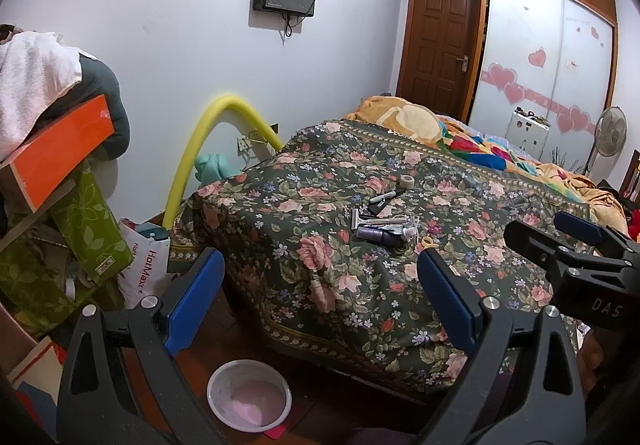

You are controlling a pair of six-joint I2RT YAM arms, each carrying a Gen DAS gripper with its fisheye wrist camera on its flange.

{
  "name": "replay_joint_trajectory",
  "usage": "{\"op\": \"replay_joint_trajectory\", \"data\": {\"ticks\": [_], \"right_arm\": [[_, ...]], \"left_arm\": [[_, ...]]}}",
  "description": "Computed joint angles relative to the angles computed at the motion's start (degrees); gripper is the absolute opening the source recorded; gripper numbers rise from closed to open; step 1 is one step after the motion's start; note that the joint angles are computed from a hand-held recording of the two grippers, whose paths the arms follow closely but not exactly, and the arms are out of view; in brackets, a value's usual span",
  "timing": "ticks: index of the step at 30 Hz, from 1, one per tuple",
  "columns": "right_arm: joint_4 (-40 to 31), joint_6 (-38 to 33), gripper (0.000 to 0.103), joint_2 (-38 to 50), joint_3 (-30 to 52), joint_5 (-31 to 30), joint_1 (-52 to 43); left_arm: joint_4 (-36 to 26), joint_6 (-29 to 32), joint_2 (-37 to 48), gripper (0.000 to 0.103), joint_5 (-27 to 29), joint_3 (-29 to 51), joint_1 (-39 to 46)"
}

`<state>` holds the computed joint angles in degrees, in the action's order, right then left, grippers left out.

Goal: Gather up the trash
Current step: 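Grasp the purple spray bottle with the left tool while the right tool grasps the small ring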

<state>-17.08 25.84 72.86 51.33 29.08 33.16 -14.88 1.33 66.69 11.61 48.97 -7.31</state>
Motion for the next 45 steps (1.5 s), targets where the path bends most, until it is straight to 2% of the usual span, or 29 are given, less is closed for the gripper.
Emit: {"op": "replay_joint_trajectory", "data": {"ticks": [10,17,19,21,26,32,34,37,41,45], "right_arm": [[4.7,-5.0,0.099,2.6,-2.6,-7.9,-10.2],[8.5,-9.4,0.098,9.9,-1.8,-15.8,-18.9],[8.7,-10.3,0.092,12.6,-0.6,-18.6,-21.1],[8.9,-11.1,0.09,15.3,0.6,-21.1,-23.2],[9.5,-11.9,0.082,23.0,4.8,-27.6,-27.6],[6.9,-14.7,0.066,35.0,13.9,-29.1,-30.0],[5.7,-15.8,0.056,38.5,17.1,-29.0,-30.4],[3.8,-16.8,0.053,43.5,22.2,-30.0,-30.8],[2.3,-17.0,0.052,48.8,27.4,-30.3,-30.7],[2.1,-17.4,0.038,51.0,29.6,-28.5,-30.0]], "left_arm": [[2.5,-2.8,12.1,0.097,-3.9,6.1,-6.1],[2.0,-5.0,25.8,0.097,-5.6,14.5,-9.9],[1.1,-5.8,29.7,0.097,-5.9,17.4,-10.8],[0.1,-6.4,34.4,0.096,-6.4,21.0,-11.7],[-3.1,-7.2,44.1,0.088,-6.1,29.6,-12.9],[-7.2,-6.6,54.4,0.073,-6.4,39.7,-14.2],[-8.9,-6.8,57.0,0.066,-5.5,42.6,-14.1],[-10.9,-7.3,60.8,0.06,-3.8,46.7,-13.7],[-13.6,-8.8,65.6,0.058,-2.0,53.1,-13.1],[-14.2,-10.9,68.4,0.057,-0.2,57.4,-12.4]]}}
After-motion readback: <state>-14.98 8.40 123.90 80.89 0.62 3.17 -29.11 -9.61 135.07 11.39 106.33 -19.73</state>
